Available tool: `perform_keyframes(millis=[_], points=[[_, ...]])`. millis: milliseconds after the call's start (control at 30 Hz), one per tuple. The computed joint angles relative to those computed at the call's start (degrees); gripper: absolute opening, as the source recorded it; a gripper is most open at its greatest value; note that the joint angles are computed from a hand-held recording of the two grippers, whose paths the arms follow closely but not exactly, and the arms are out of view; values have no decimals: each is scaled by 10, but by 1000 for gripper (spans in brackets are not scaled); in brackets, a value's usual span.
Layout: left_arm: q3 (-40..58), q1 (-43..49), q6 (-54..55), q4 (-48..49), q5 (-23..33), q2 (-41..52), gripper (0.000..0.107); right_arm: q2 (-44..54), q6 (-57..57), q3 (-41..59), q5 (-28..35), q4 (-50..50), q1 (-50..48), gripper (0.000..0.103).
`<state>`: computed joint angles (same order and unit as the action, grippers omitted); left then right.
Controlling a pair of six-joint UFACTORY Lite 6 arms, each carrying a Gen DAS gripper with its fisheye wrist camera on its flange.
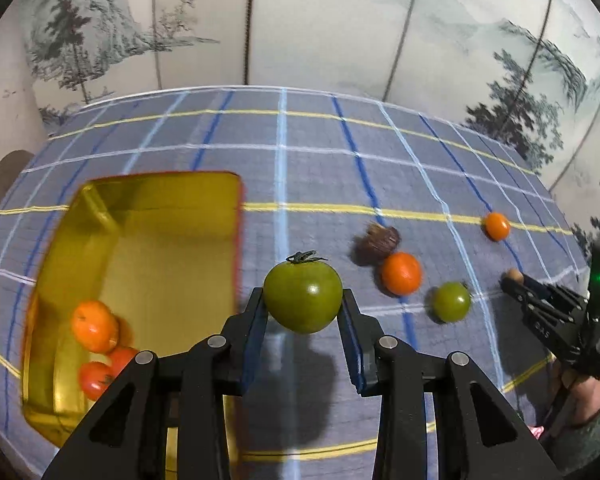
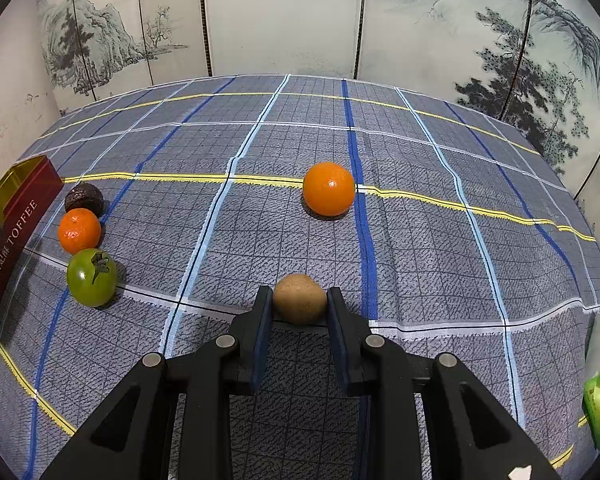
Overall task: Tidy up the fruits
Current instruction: 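Lower the green tomato into the tin and open the left gripper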
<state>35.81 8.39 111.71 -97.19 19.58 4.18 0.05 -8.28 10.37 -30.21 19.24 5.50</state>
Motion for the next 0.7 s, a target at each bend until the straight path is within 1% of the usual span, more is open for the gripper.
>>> perform_keyframes(millis=[67,267,500,633,700], points=[[15,22,0,9,0,9,37,0,1,0,0,-1,-1,25],[79,86,-11,42,0,76,37,0,-1,0,0,2,1,25],[128,113,48,0,-30,151,37,1,-2,0,-1,5,3,25],[133,115,98,-42,-42,169,37,0,-5,0,-1,9,4,25],[134,114,106,-49,-46,173,37,1,-5,0,-1,9,5,25]])
